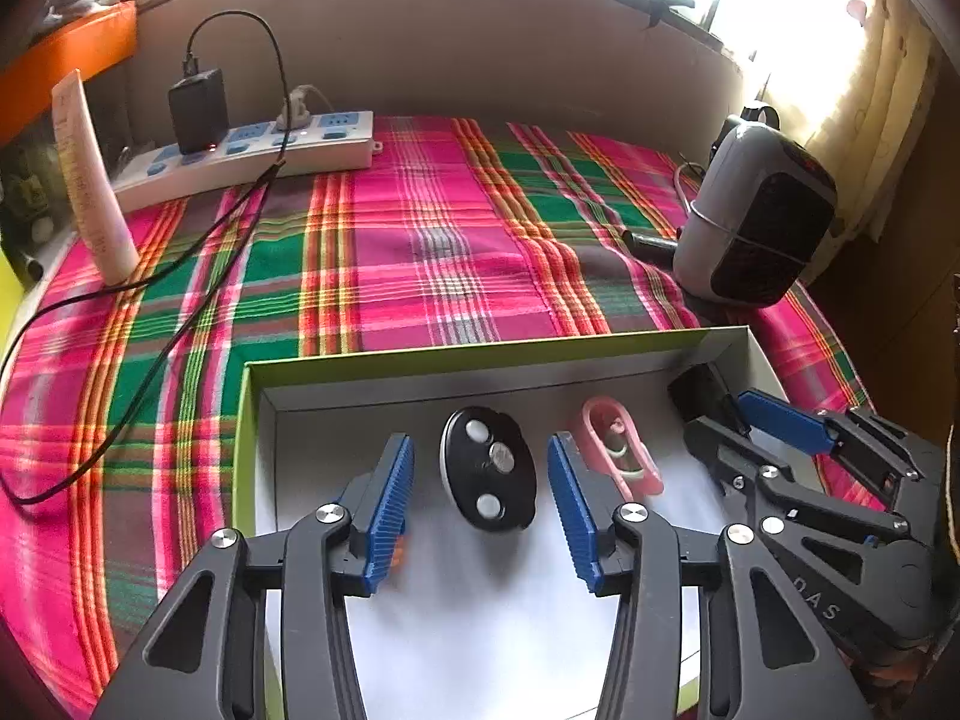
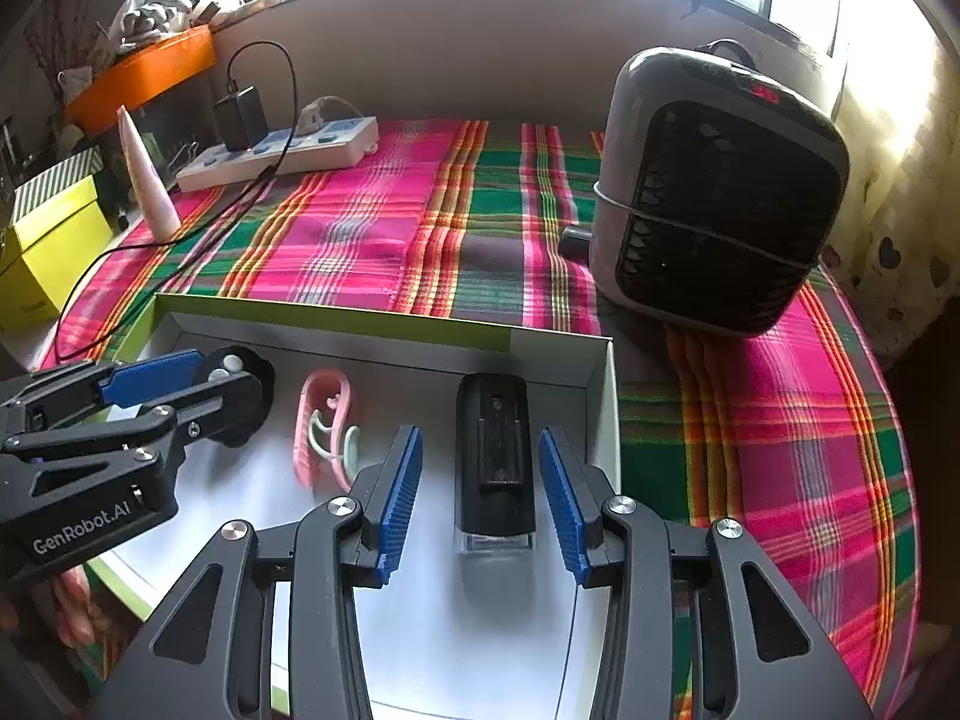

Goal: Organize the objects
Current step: 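Open both grippers to release the puck and flashlight in the tray, then withdraw both grippers from the tray toward the loose items on the cloth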

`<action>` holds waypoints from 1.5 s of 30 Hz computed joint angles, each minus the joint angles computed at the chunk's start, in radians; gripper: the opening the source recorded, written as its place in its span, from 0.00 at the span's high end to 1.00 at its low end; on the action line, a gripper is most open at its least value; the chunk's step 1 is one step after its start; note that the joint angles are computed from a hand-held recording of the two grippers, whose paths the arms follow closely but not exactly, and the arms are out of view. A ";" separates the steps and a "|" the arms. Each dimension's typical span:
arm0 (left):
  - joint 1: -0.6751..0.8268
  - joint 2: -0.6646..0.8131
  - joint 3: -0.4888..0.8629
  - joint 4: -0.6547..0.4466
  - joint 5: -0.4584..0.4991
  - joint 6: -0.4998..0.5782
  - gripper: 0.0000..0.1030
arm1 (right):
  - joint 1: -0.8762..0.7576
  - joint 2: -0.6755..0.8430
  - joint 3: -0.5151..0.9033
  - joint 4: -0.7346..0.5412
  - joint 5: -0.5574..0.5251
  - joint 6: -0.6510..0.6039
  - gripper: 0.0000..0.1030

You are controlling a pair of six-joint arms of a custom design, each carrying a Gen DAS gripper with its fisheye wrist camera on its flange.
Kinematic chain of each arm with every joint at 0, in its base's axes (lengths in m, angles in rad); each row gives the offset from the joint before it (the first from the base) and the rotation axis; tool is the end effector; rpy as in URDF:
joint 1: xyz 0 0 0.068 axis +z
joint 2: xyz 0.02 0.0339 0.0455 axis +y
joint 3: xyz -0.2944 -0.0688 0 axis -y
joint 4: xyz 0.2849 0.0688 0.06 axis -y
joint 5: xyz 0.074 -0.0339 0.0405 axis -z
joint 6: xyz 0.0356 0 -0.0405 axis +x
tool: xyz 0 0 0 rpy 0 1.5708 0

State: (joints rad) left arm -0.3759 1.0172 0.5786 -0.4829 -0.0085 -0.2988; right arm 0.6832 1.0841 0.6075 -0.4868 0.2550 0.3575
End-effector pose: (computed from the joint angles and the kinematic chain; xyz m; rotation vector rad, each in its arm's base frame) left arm 0.2000 -0.0786 0.2100 0.0933 2.5112 -0.2698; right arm 0.1801 0.1350 0.2073 -0.3051 2.4738 0.1110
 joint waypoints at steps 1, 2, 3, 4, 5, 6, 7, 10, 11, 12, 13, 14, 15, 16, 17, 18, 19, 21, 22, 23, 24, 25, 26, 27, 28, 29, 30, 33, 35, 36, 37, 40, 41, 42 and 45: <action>-0.002 -0.009 -0.003 -0.003 -0.001 -0.004 0.56 | 0.005 -0.011 -0.003 -0.003 0.003 0.004 0.59; -0.005 -0.022 -0.006 -0.007 0.001 -0.006 0.56 | 0.012 -0.014 -0.003 -0.006 0.008 0.010 0.59; -0.010 -0.034 -0.008 -0.014 -0.001 -0.009 0.56 | 0.018 -0.019 -0.004 -0.012 0.013 0.015 0.59; -0.013 -0.044 -0.011 -0.019 -0.003 -0.011 0.56 | 0.025 -0.025 -0.005 -0.017 0.017 0.021 0.59; -0.016 -0.053 -0.013 -0.025 -0.005 -0.011 0.55 | 0.033 -0.030 -0.006 -0.021 0.021 0.027 0.59; -0.022 -0.066 -0.016 -0.034 -0.012 -0.016 0.55 | 0.041 -0.039 -0.009 -0.027 0.024 0.032 0.59; -0.024 -0.077 -0.019 -0.039 -0.015 -0.017 0.55 | 0.046 -0.045 -0.012 -0.029 0.026 0.035 0.59; -0.038 -0.118 -0.025 -0.066 -0.027 -0.026 0.55 | 0.067 -0.068 -0.019 -0.042 0.041 0.054 0.59; -0.043 -0.130 -0.027 -0.072 -0.031 -0.027 0.55 | 0.074 -0.077 -0.021 -0.047 0.045 0.060 0.59; -0.045 -0.138 -0.027 -0.078 -0.034 -0.029 0.55 | 0.079 -0.084 -0.024 -0.051 0.048 0.067 0.59; -0.049 -0.151 -0.029 -0.088 -0.038 -0.033 0.55 | 0.085 -0.094 -0.028 -0.057 0.052 0.073 0.59; -0.051 -0.165 -0.031 -0.096 -0.039 -0.036 0.55 | 0.091 -0.103 -0.031 -0.062 0.055 0.077 0.59; -0.054 -0.178 -0.034 -0.105 -0.043 -0.040 0.55 | 0.098 -0.112 -0.033 -0.070 0.061 0.084 0.59; -0.061 -0.196 -0.037 -0.118 -0.054 -0.048 0.55 | 0.102 -0.119 -0.035 -0.076 0.065 0.090 0.59; -0.066 -0.206 -0.038 -0.126 -0.060 -0.050 0.55 | 0.107 -0.130 -0.038 -0.081 0.068 0.097 0.59; -0.069 -0.217 -0.039 -0.135 -0.065 -0.053 0.55 | 0.114 -0.141 -0.041 -0.089 0.072 0.105 0.59; -0.071 -0.229 -0.041 -0.144 -0.068 -0.057 0.55 | 0.122 -0.151 -0.043 -0.096 0.078 0.115 0.59; -0.082 -0.261 -0.043 -0.167 -0.076 -0.062 0.55 | 0.138 -0.170 -0.048 -0.108 0.089 0.131 0.59; -0.083 -0.273 -0.044 -0.174 -0.078 -0.065 0.55 | 0.149 -0.183 -0.049 -0.117 0.096 0.141 0.59; -0.085 -0.295 -0.046 -0.187 -0.080 -0.068 0.55 | 0.159 -0.198 -0.053 -0.128 0.103 0.153 0.59; -0.085 -0.308 -0.047 -0.196 -0.082 -0.071 0.55 | 0.170 -0.213 -0.056 -0.139 0.112 0.169 0.59; -0.088 -0.323 -0.048 -0.207 -0.089 -0.076 0.55 | 0.179 -0.226 -0.058 -0.150 0.117 0.180 0.59; -0.099 -0.347 -0.051 -0.223 -0.103 -0.081 0.55 | 0.188 -0.241 -0.061 -0.161 0.121 0.190 0.59; -0.104 -0.364 -0.052 -0.235 -0.109 -0.085 0.55 | 0.201 -0.254 -0.063 -0.173 0.130 0.200 0.59; -0.111 -0.389 -0.055 -0.252 -0.116 -0.089 0.55 | 0.221 -0.269 -0.066 -0.189 0.147 0.216 0.59; -0.116 -0.411 -0.058 -0.268 -0.121 -0.094 0.55 | 0.233 -0.276 -0.068 -0.196 0.158 0.226 0.59; -0.120 -0.429 -0.061 -0.281 -0.126 -0.099 0.55 | 0.246 -0.282 -0.069 -0.206 0.169 0.236 0.59; -0.135 -0.489 -0.068 -0.327 -0.146 -0.117 0.55 | 0.306 -0.320 -0.075 -0.254 0.214 0.288 0.59; -0.148 -0.549 -0.077 -0.369 -0.163 -0.131 0.55 | 0.349 -0.345 -0.078 -0.286 0.247 0.319 0.59; -0.149 -0.577 -0.080 -0.391 -0.166 -0.141 0.55 | 0.376 -0.356 -0.078 -0.307 0.269 0.344 0.59; -0.143 -0.600 -0.083 -0.407 -0.161 -0.143 0.55 | 0.399 -0.368 -0.081 -0.322 0.285 0.365 0.59; -0.097 -0.676 -0.094 -0.460 -0.126 -0.147 0.55 | 0.450 -0.390 -0.090 -0.353 0.306 0.419 0.59; -0.075 -0.712 -0.099 -0.486 -0.106 -0.147 0.55 | 0.474 -0.397 -0.095 -0.365 0.314 0.441 0.59; -0.073 -0.726 -0.101 -0.496 -0.104 -0.151 0.55 | 0.490 -0.406 -0.099 -0.380 0.321 0.456 0.59; -0.072 -0.780 -0.108 -0.552 -0.108 -0.160 0.55 | 0.558 -0.409 -0.106 -0.413 0.346 0.522 0.59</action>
State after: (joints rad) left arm -0.4483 0.2370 0.4707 -1.0347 -0.1166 -0.4584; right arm 1.2412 0.6753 0.5012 -0.8995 0.6013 0.8790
